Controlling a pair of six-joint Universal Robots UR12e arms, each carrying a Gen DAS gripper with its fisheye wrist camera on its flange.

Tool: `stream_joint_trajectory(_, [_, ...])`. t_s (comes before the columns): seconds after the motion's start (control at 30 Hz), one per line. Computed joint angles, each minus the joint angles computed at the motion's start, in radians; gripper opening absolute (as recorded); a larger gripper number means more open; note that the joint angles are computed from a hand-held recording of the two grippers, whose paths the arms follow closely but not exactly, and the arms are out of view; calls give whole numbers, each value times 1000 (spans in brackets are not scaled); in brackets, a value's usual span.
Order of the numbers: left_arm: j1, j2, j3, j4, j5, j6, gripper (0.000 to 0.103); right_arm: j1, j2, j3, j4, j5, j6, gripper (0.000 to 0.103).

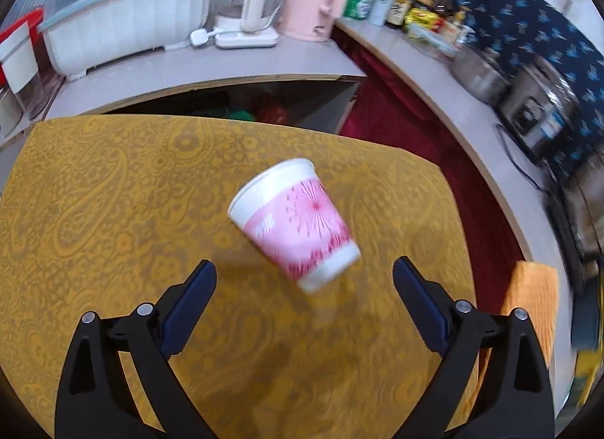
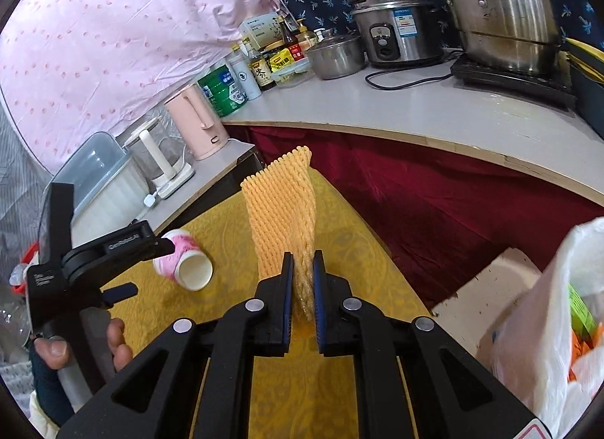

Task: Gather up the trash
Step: 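Grasp the pink paper cup with the left tool while the right tool grasps the orange mesh sleeve, then carry the pink cup and orange mesh sleeve over the bin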

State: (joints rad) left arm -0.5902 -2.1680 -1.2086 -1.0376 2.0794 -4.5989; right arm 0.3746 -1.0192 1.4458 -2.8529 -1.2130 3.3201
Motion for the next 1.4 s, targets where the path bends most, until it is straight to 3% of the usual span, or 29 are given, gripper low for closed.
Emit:
stream_joint_trajectory(0.23, [35,-40,49,-74,-48,-75,90,10,62,-82,18,27,-1,9])
stream_joint_trajectory(0.47, [50,-51,41,-60,-85,-84,88,13,81,-104,37,40,-1,9])
stream_joint_trajectory(0.53, [51,-50,32,-40,-92,-72,74,12,81,-103,41,44,-5,9])
stream_joint_trajectory(0.63, [51,-48,24,-13,-110,-46,61,12,78,-98,40,47,-3,9])
stream_joint_trajectory(0.97, [1,-41,53,-50,-55,-12,57,7,42,-54,13,55,18,9])
stream_joint_trajectory(1.4, [-89,-37,118,-90,8,42,56,-28,-73,85,-66,51,64,9])
